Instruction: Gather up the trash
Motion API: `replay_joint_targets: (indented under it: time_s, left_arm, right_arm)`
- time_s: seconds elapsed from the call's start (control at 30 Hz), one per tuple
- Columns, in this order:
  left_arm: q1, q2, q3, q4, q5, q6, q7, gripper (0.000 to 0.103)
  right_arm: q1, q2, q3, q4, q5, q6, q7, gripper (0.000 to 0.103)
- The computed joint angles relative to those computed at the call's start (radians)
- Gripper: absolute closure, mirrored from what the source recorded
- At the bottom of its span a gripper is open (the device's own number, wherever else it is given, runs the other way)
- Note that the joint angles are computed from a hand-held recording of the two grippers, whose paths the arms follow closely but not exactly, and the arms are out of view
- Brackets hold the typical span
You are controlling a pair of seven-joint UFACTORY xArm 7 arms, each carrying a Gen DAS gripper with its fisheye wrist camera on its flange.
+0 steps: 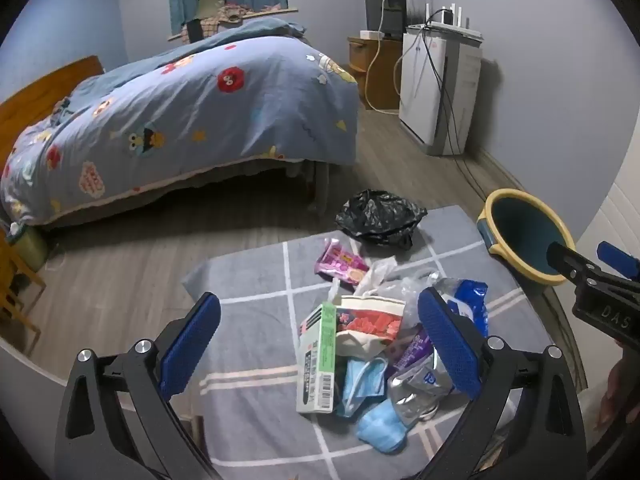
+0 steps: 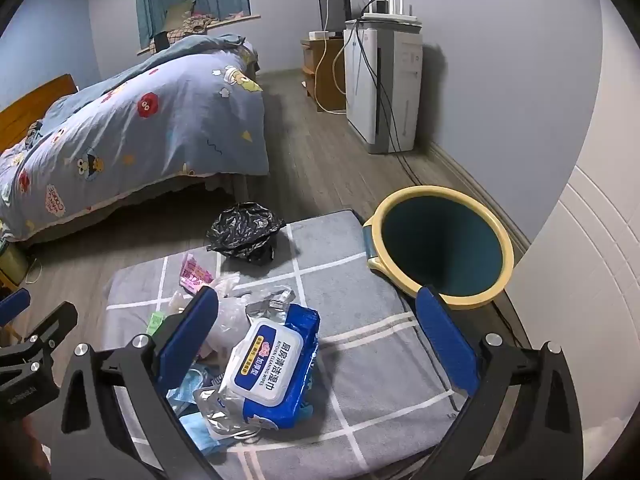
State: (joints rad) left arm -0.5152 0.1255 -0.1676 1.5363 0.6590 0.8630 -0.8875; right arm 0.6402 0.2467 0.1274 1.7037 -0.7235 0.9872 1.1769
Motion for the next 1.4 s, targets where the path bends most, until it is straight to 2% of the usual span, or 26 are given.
replay_joint_targets:
  time_s: [0.43,0.5,1.4]
  left_arm:
    - [0.004,0.0,0.0,-0.001,-0.015,-0.007,0.002,0.005]
    - [0.004,0.0,0.001,-0.001,-0.016,-0.007,0.002,0.005]
    - [-0.005,0.005,0.0,-0.001,-0.01,-0.005,-0.005,0.005]
  right_arm:
    - [0.014,0.03,-0.004,0.04,0.0,0.03,-0.002,0.006]
    - [0.006,0.009,-0.006,0.013,0.007,0.006,0.001,0.006]
    - [0.016,0.029,-0.011,0.039,0.012,0.03,-0.016,0.006]
